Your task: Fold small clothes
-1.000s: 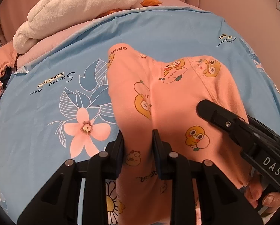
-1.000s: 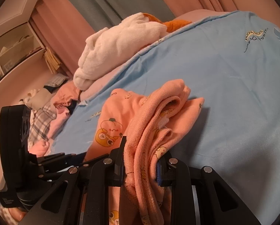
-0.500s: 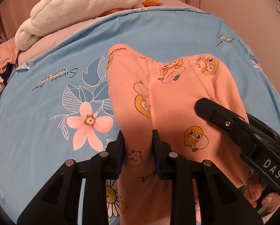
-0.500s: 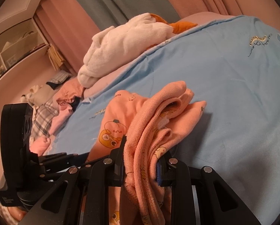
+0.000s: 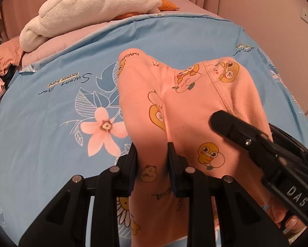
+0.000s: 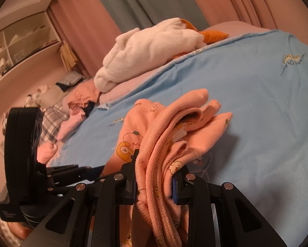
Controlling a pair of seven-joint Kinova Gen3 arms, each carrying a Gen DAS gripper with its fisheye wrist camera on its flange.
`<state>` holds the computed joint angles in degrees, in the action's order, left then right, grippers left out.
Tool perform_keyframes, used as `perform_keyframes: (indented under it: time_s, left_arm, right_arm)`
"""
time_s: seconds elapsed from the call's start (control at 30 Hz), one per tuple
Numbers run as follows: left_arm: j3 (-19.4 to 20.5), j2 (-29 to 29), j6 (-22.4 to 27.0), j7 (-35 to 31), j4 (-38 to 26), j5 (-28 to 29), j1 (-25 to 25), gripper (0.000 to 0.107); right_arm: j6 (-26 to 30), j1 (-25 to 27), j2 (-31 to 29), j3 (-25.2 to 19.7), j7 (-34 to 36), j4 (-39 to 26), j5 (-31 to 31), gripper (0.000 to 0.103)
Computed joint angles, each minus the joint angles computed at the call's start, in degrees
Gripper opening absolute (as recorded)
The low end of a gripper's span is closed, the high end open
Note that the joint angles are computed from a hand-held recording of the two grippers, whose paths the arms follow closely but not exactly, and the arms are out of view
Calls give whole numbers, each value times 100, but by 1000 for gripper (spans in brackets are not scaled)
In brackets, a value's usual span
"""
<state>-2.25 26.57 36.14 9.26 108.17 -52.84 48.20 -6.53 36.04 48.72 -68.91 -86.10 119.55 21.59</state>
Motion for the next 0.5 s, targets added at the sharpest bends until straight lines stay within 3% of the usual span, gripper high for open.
perform_keyframes:
  time_s: [0.27,0.5]
  left_arm:
    - [91,-412,-101,613,580,-320,116,25]
    - [485,-771,-16,1069,1027,-547,169,25]
  right_arm:
    - [-534,-435,-834,370,-425,583,68,26]
    - [-825,-369,-1370,357,-1093,1111,262,25]
